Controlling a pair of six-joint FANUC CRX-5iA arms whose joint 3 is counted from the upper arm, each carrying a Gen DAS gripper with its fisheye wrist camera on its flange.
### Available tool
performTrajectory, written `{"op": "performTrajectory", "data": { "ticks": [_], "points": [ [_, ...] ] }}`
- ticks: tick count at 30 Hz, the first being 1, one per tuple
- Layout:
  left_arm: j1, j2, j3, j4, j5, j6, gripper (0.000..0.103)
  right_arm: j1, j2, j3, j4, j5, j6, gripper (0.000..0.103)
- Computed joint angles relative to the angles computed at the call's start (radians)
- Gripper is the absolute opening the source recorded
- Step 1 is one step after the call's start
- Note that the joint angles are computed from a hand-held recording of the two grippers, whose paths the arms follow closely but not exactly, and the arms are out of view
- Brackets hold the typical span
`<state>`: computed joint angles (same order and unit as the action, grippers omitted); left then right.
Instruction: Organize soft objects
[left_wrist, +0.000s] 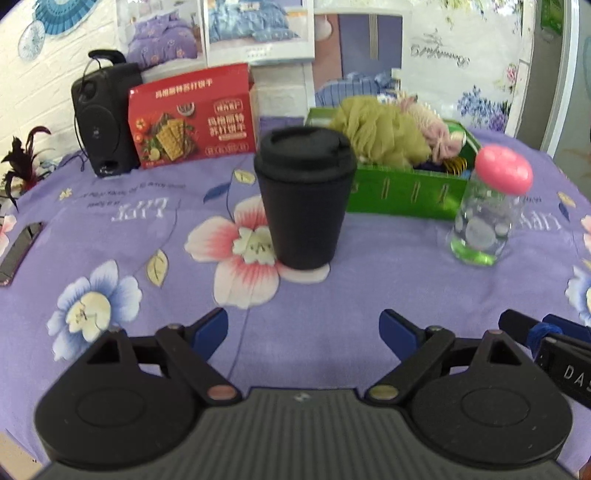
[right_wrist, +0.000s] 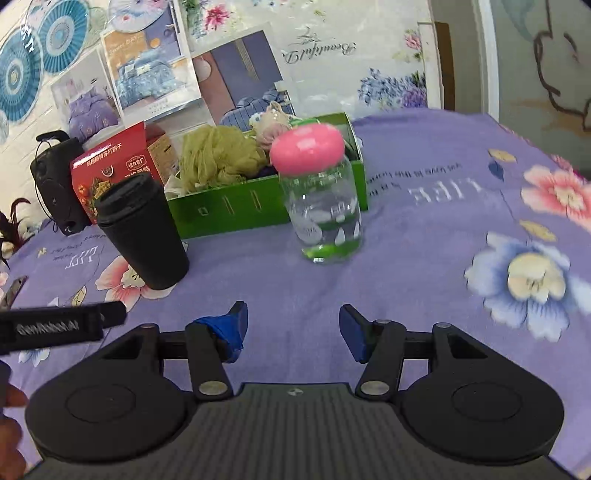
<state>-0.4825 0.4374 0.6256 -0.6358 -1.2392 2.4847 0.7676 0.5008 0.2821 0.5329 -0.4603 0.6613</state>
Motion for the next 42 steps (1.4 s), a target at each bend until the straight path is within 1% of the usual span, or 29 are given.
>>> {"op": "performTrajectory", "data": {
  "ticks": [1, 4, 7, 9, 11, 13, 14, 17, 21, 23, 27, 32, 35, 39, 42],
  "points": [
    [-0.001, 0.0, -0.011, 0.001, 0.005, 0.003, 0.092, 0.001, -0.001, -0.012, 0.013, 0.0, -0.018, 0.04],
    [-0.015, 0.02, 0.001, -0.013, -0.016, -0.005, 0.092, 0.007, -0.011, -0.056, 0.091, 0.001, -0.074, 0.04],
    [-0.026, 0.023, -0.009, -0.017, -0.01, 0.012, 0.092, 0.005, -0.04, -0.114, 0.118, 0.047, -0.1, 0.04],
    [-0.031, 0.022, -0.016, -0.015, -0.009, 0.01, 0.092, 0.0, -0.061, -0.168, 0.219, 0.073, -0.202, 0.04],
    [-0.039, 0.021, -0.018, -0.023, -0.014, 0.008, 0.092, -0.005, -0.077, -0.213, 0.319, 0.079, -0.282, 0.04],
    [-0.042, 0.012, -0.031, -0.022, -0.003, 0.012, 0.092, -0.016, -0.093, -0.261, 0.439, 0.089, -0.388, 0.04],
    [-0.044, 0.008, -0.036, -0.024, -0.001, 0.02, 0.092, -0.02, -0.098, -0.273, 0.463, 0.093, -0.414, 0.04],
    [-0.057, 0.01, -0.026, -0.044, -0.021, 0.017, 0.092, -0.024, -0.106, -0.282, 0.46, 0.092, -0.42, 0.04],
    [-0.053, -0.003, -0.041, -0.028, -0.005, 0.022, 0.092, -0.019, -0.105, -0.272, 0.441, 0.058, -0.413, 0.04],
    [-0.054, -0.005, -0.041, -0.028, -0.008, 0.023, 0.092, -0.024, -0.111, -0.285, 0.466, 0.065, -0.447, 0.04],
    [-0.056, -0.01, -0.044, -0.028, -0.007, 0.023, 0.092, -0.025, -0.119, -0.294, 0.471, 0.069, -0.462, 0.04],
    [-0.057, -0.006, -0.037, -0.025, -0.013, 0.015, 0.092, -0.022, -0.118, -0.287, 0.446, 0.072, -0.444, 0.04],
    [-0.048, -0.011, -0.048, -0.006, 0.001, 0.018, 0.092, -0.021, -0.117, -0.283, 0.434, 0.07, -0.429, 0.04],
    [-0.062, -0.021, -0.063, -0.054, 0.011, 0.064, 0.091, -0.019, -0.115, -0.277, 0.411, 0.07, -0.416, 0.04],
    [-0.059, -0.028, -0.072, -0.053, 0.019, 0.073, 0.091, -0.016, -0.111, -0.267, 0.378, 0.068, -0.393, 0.04]
  ]
}}
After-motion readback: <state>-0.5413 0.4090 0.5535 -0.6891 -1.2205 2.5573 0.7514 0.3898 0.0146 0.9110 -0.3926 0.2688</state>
